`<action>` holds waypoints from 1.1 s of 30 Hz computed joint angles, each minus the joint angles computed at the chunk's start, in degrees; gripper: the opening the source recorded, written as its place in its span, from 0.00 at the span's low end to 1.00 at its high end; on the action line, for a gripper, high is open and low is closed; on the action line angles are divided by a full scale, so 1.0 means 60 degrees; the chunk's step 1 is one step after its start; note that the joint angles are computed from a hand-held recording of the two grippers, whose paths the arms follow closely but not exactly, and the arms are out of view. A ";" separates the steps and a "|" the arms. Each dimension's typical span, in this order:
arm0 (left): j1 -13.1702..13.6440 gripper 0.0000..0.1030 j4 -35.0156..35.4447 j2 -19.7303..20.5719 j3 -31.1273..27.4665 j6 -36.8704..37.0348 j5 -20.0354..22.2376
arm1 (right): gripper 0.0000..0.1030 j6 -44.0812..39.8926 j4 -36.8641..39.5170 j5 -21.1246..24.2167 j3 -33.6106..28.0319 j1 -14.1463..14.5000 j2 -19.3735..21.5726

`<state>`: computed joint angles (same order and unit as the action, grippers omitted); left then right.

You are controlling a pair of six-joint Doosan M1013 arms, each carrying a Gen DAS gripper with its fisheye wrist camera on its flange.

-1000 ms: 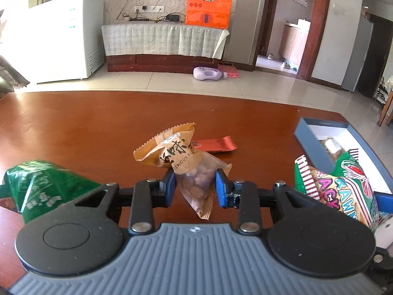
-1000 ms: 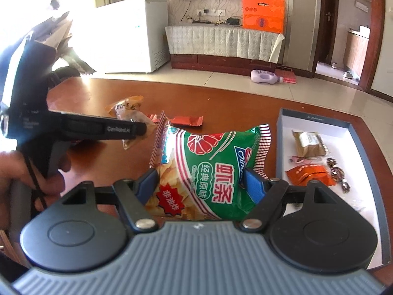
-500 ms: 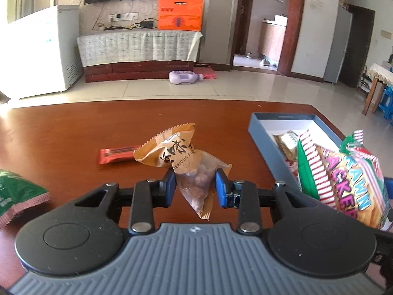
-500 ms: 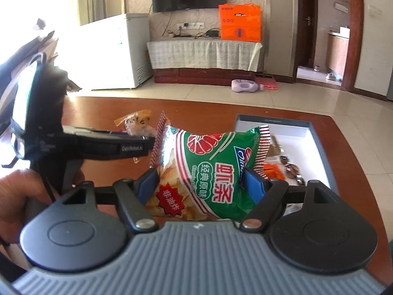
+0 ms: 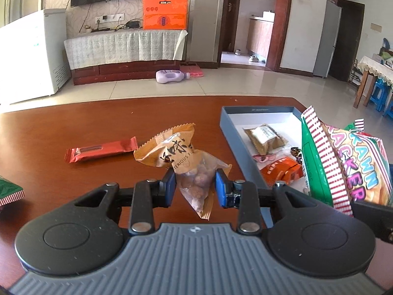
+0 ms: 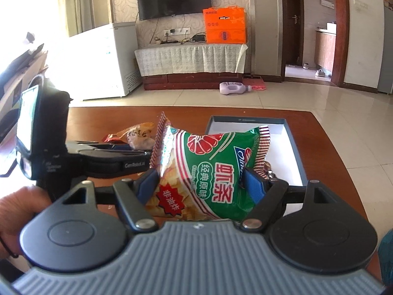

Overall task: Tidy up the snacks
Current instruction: 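Carry the nut bag with the left gripper while the right carries the chip bag over the box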

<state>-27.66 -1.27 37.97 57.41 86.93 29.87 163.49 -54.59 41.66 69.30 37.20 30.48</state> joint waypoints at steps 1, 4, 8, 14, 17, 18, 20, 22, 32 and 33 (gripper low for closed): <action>-0.0013 0.37 -0.0008 0.0004 -0.0019 0.0043 -0.0005 | 0.75 0.0045 -0.0009 -0.0007 0.0031 -0.0013 -0.0020; -0.0025 0.37 -0.0074 -0.0019 -0.0033 0.0171 -0.0025 | 0.75 0.0223 -0.0120 -0.0027 0.0098 -0.0017 -0.0051; -0.0092 0.37 -0.0065 -0.0002 -0.0130 0.0284 0.0034 | 0.75 0.0398 -0.0262 -0.0019 0.0188 -0.0016 -0.0098; -0.0217 0.37 -0.0203 0.0165 -0.0514 0.0539 0.0258 | 0.75 0.0724 -0.0454 0.0119 0.0286 -0.0028 -0.0144; -0.0296 0.37 -0.0304 0.0264 -0.0739 0.0735 0.0348 | 0.75 0.0889 -0.0507 0.0227 0.0336 -0.0035 -0.0177; -0.0329 0.37 -0.0306 0.0302 -0.0820 0.0787 0.0363 | 0.75 0.0916 -0.0499 0.0249 0.0355 -0.0047 -0.0194; -0.0387 0.37 -0.0274 0.0386 -0.0988 0.0819 0.0397 | 0.75 0.1063 -0.0550 0.0395 0.0382 -0.0048 -0.0207; -0.0422 0.37 -0.0372 0.0507 -0.1225 0.0853 0.0526 | 0.75 0.1191 -0.0564 0.0479 0.0387 -0.0060 -0.0211; -0.0606 0.37 -0.0142 0.1077 -0.2328 0.0877 0.1081 | 0.75 0.2050 -0.0999 0.0586 0.0715 -0.0078 -0.0377; -0.0631 0.37 -0.0106 0.1133 -0.2424 0.0873 0.1119 | 0.75 0.2022 -0.0943 0.0627 0.0718 -0.0086 -0.0378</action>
<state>-31.44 -1.90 44.77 42.87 92.17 36.58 175.62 -60.25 45.42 73.61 36.68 28.21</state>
